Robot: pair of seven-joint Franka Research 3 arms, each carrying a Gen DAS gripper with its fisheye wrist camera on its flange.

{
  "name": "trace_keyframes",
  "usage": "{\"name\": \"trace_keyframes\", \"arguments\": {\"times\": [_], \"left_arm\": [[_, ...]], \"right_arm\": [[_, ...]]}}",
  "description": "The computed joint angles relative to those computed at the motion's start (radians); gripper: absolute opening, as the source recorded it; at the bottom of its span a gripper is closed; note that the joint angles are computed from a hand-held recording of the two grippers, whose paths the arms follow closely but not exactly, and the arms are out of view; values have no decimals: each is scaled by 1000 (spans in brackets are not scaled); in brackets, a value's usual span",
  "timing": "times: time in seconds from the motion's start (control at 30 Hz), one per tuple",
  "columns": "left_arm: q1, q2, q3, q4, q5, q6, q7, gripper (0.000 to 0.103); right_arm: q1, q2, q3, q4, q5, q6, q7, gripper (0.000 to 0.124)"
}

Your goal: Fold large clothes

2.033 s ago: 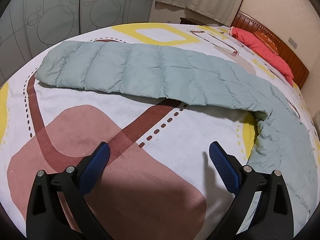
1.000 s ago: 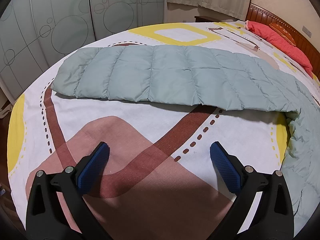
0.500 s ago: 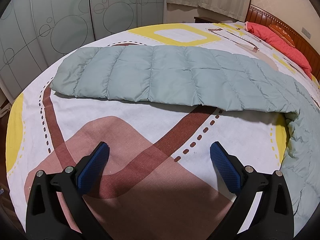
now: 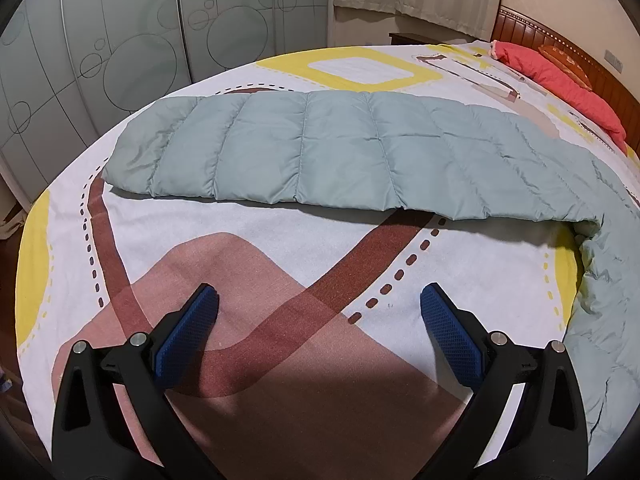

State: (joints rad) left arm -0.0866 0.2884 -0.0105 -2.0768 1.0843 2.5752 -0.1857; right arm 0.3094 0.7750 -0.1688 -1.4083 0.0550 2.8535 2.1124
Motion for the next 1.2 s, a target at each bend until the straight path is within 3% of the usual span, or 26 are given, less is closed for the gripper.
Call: {"name": "trace_keyframes", "arguments": {"times": [0.1,0.23,0.33,0.63,0.87,0.97,1.03,1.1,1.2], "left_arm": [[0,0,0,0,-1,-1,1,101],[0,0,0,0,0,1,-1,101],[0,0,0,0,1,1,-2,101],[-1,0,0,0,3,-1,-4,101],[-1,0,0,0,3,-2,-3,101],[-1,1,0,1,3,-1,-2,101],[0,1,0,1,2,-1,0,101],[1,1,1,1,1,0,2,101],[0,1,0,2,0,-2,3,101]], "right_arm": [[-3,-36,35,-36,6,61,-44,9],[-31,-49,149,-20,52,93,-183,9],[-77,-17,289,48,121,64,-328,9],[-61,102,432,238,233,-99,-610,9],[-27,163,406,348,300,-258,-712,9],[-10,177,388,370,336,-287,-739,13],[0,184,378,381,351,-289,-750,20],[-16,172,398,361,388,-289,-787,50],[-25,113,404,280,432,-243,-833,58]]}}
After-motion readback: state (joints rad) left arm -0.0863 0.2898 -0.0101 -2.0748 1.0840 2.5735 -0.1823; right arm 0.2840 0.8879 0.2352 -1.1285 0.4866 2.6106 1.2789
